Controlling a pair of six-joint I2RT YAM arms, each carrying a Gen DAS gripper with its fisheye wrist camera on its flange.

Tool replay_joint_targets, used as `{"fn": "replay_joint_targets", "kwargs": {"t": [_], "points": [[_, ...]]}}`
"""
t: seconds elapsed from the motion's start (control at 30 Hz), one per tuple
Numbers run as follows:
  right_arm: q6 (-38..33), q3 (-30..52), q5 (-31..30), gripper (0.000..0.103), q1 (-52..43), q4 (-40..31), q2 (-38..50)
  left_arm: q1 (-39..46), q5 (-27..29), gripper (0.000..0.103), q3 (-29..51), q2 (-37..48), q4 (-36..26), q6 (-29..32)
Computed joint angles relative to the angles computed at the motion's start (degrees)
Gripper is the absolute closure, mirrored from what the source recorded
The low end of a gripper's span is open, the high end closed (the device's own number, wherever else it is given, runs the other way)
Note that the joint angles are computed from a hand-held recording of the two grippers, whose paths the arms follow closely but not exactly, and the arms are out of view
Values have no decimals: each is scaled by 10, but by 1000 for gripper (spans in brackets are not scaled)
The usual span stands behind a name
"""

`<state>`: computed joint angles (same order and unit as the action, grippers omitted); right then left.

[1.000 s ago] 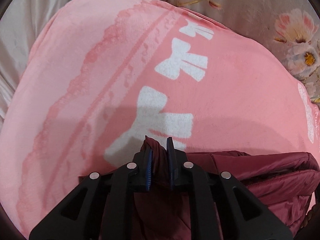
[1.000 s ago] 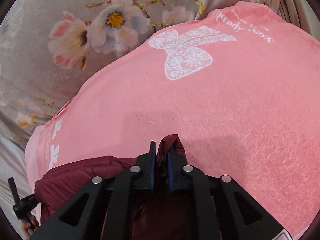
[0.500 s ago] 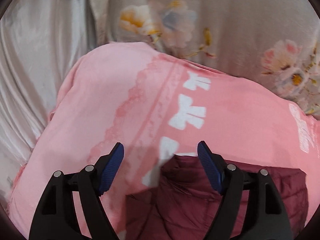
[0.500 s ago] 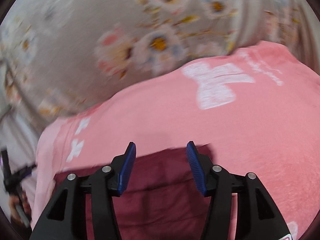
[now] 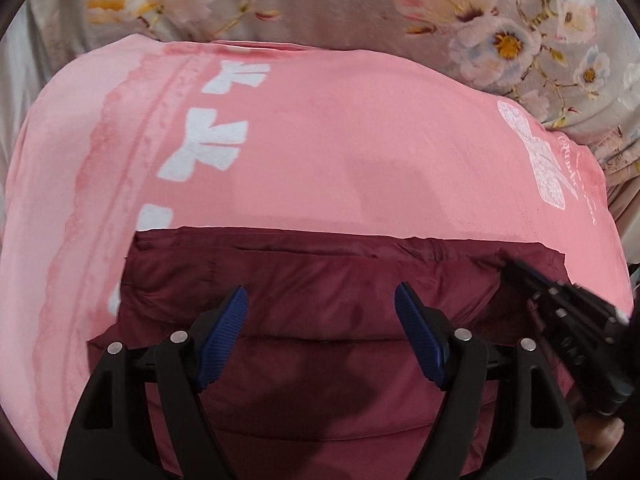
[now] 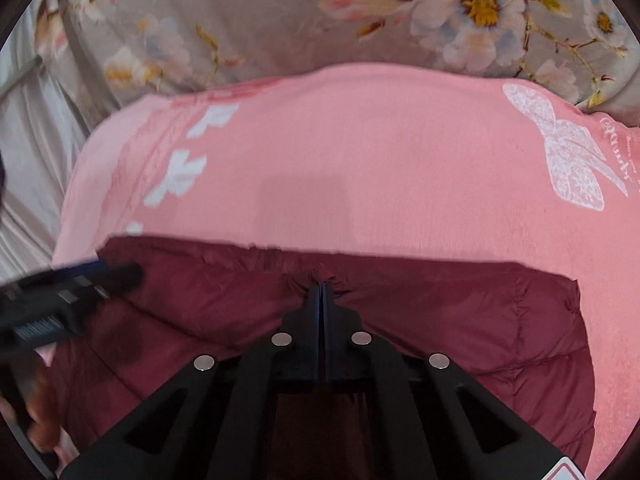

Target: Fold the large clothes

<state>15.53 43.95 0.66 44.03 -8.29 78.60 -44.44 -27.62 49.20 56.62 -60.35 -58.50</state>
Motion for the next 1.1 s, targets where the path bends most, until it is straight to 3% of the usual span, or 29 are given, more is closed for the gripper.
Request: {"fn": "replay_joint_targets", "kwargs": {"t": [0.3, 0.43, 0.57, 0.8, 0.97, 1.1], "points": [[0, 60, 8, 103, -6, 39, 152, 78, 11, 29, -27, 131, 137, 74], [12, 46, -13, 103, -19, 72, 175, 69, -15, 27, -67, 140, 189, 69], [9, 29, 9, 103, -9, 100, 177, 67, -31, 23, -90, 148, 229, 70], [-2, 22, 61, 103, 14, 127, 186, 63, -51, 20, -95, 162, 247, 67], [4, 7, 11, 103, -12, 146, 175, 61, -54, 19, -93, 164, 244, 63], [25, -65, -18, 100, -56, 146, 58, 46, -60, 20, -84, 108, 175, 39]]}}
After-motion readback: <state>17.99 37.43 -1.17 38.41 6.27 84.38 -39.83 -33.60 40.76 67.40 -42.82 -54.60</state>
